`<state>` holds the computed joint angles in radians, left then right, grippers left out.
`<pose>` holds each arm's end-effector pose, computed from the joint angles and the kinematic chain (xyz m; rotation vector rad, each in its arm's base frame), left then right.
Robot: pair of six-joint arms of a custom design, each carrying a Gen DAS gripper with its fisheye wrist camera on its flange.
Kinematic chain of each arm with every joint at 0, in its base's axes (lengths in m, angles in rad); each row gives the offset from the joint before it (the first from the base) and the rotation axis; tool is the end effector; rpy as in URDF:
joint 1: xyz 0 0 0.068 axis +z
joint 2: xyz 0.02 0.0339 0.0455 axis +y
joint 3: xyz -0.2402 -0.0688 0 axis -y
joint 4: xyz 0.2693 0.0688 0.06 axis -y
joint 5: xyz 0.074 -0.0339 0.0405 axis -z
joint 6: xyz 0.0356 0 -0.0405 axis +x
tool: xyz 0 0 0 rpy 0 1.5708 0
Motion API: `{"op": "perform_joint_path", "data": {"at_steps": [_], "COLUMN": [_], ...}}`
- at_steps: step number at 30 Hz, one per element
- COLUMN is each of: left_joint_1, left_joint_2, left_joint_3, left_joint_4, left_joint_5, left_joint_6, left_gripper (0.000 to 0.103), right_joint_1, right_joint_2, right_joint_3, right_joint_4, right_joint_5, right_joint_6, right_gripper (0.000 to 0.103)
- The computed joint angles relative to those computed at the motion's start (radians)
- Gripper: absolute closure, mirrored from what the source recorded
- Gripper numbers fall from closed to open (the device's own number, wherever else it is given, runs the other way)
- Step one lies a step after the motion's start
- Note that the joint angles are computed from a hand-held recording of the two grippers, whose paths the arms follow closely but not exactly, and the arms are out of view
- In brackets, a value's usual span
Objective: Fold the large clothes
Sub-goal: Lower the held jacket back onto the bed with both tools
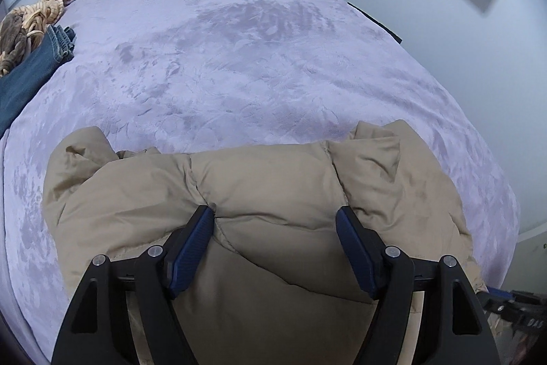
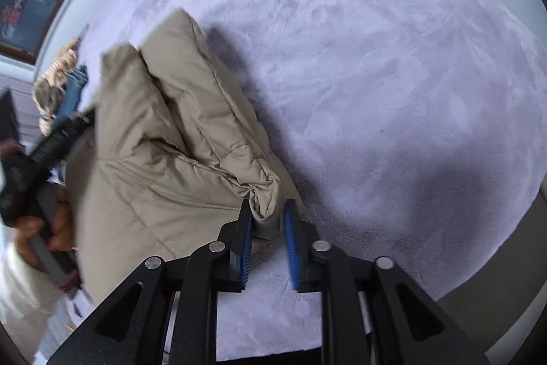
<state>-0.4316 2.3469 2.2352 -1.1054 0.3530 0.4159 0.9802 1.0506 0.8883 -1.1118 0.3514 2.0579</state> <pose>0.4488 -0.2202 0.2138 1.2110 2.4714 -0.4945 0.1257 0.1655 0.2349 1.4746 2.3241 0.3854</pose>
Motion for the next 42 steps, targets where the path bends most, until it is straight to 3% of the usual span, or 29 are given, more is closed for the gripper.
{"op": "perform_joint_path", "data": {"at_steps": [3,4,5,8,11,15,19,21,23,25,26,29,34,38,42], "left_joint_1": [0.011,0.011,0.011,0.011,0.019,0.048,0.145,0.192,0.232,0.257,0.257,0.208,0.105,0.095,0.112], "left_joint_2": [0.022,0.024,0.025,0.023,0.024,0.017,-0.012,0.035,0.162,0.249,0.244,0.09,0.023,0.033,0.005], "left_joint_3": [0.03,0.034,0.035,0.034,0.038,0.092,0.115,0.187,0.368,0.476,0.454,0.164,0.009,0.013,-0.043], "left_joint_4": [-0.019,-0.022,-0.022,-0.023,-0.032,-0.083,-0.054,-0.076,-0.175,-0.237,-0.232,-0.064,0.083,0.084,0.115], "left_joint_5": [0.016,0.018,0.017,0.018,0.027,0.037,0.036,0.005,-0.033,-0.005,0.004,-0.019,-0.098,-0.117,-0.119], "left_joint_6": [-0.003,-0.004,-0.006,-0.003,0.006,0.0,-0.092,-0.126,-0.153,-0.179,-0.186,-0.175,-0.185,-0.183,-0.173], "left_gripper": [0.029,0.029,0.029,0.029,0.028,0.029,0.029,0.029,0.029,0.029,0.029,0.028,0.014,0.011,0.01], "right_joint_1": [0.027,0.01,-0.023,-0.195,-0.382,-0.575,-0.673,-0.699,-0.707,-0.683,-0.664,-0.614,-0.635,-0.664,-0.627], "right_joint_2": [-0.02,-0.03,-0.04,-0.024,0.079,0.179,0.263,0.331,0.41,0.473,0.492,0.509,0.409,0.402,0.325], "right_joint_3": [0.101,0.127,0.139,0.152,0.138,0.057,0.042,0.086,0.165,0.275,0.321,0.366,0.17,0.153,0.196], "right_joint_4": [-0.145,-0.155,-0.13,0.025,0.245,0.513,0.67,0.703,0.653,0.531,0.468,0.316,0.374,0.382,0.288], "right_joint_5": [0.102,0.128,0.133,0.047,-0.118,-0.349,-0.498,-0.557,-0.581,-0.526,-0.484,-0.363,-0.383,-0.415,-0.381], "right_joint_6": [-0.006,-0.052,-0.121,-0.414,-0.668,-0.742,-0.769,-0.816,-0.879,-0.966,-1.009,-1.058,-0.997,-0.989,-0.999], "right_gripper": [0.056,0.043,0.038,0.038,0.038,0.039,0.039,0.045,0.092,0.095,0.096,0.097,0.098,0.098,0.097]}}
